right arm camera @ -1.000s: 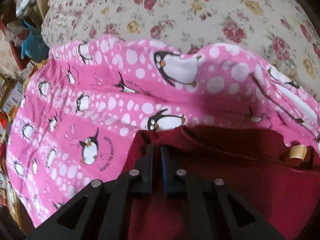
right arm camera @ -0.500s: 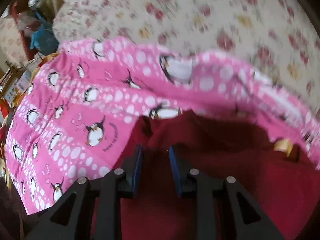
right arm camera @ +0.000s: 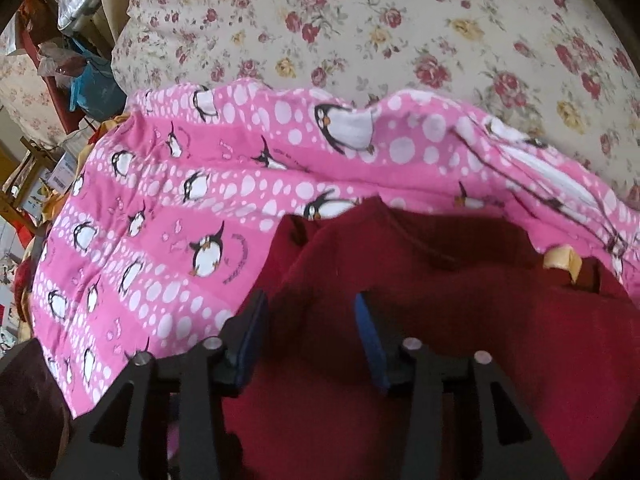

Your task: Fold small clothes

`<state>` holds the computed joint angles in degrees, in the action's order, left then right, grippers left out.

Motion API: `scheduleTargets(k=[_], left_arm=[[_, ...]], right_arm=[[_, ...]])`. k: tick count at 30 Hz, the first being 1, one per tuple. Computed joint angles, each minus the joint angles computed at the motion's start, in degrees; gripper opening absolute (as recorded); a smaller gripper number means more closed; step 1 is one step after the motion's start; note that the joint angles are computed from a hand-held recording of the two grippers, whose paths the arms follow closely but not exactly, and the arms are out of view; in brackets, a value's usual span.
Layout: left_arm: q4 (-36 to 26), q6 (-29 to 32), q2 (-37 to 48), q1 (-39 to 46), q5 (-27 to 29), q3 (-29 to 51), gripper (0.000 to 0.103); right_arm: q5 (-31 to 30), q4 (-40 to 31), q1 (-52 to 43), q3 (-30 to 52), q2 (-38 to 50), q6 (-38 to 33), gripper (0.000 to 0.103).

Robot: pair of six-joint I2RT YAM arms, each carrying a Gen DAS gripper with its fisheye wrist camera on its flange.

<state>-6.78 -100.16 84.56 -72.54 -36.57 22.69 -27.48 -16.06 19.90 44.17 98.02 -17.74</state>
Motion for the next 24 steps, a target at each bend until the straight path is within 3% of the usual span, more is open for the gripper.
scheduleTargets(k=[4,12,18,24], left_arm=[[3.54,0.12,-0.88,-0.14,-0.50,-1.89,0.047],[6.95,0.26,-1.93,-0.26,-0.62,-4.07,0.048],[5.58,0.00,-1.22,-0.75,-1.00,-3.29,0.048],[9.10,-0.81,-2.66,-0.71,-1.05,-5.79,0.048]], right_arm=[[1.54,-0.70,-1.34,-1.69,-1.84,-2.67,0.050],[-1.17,-4.29,-4.45,0.33,1.87,-3.11,0.052],[2.37,-2.92,2.43,-0.58,-2.96,-0.76,0.052],[8.75,-0.76,10.10,4.12,3.81,4.68,0.059]])
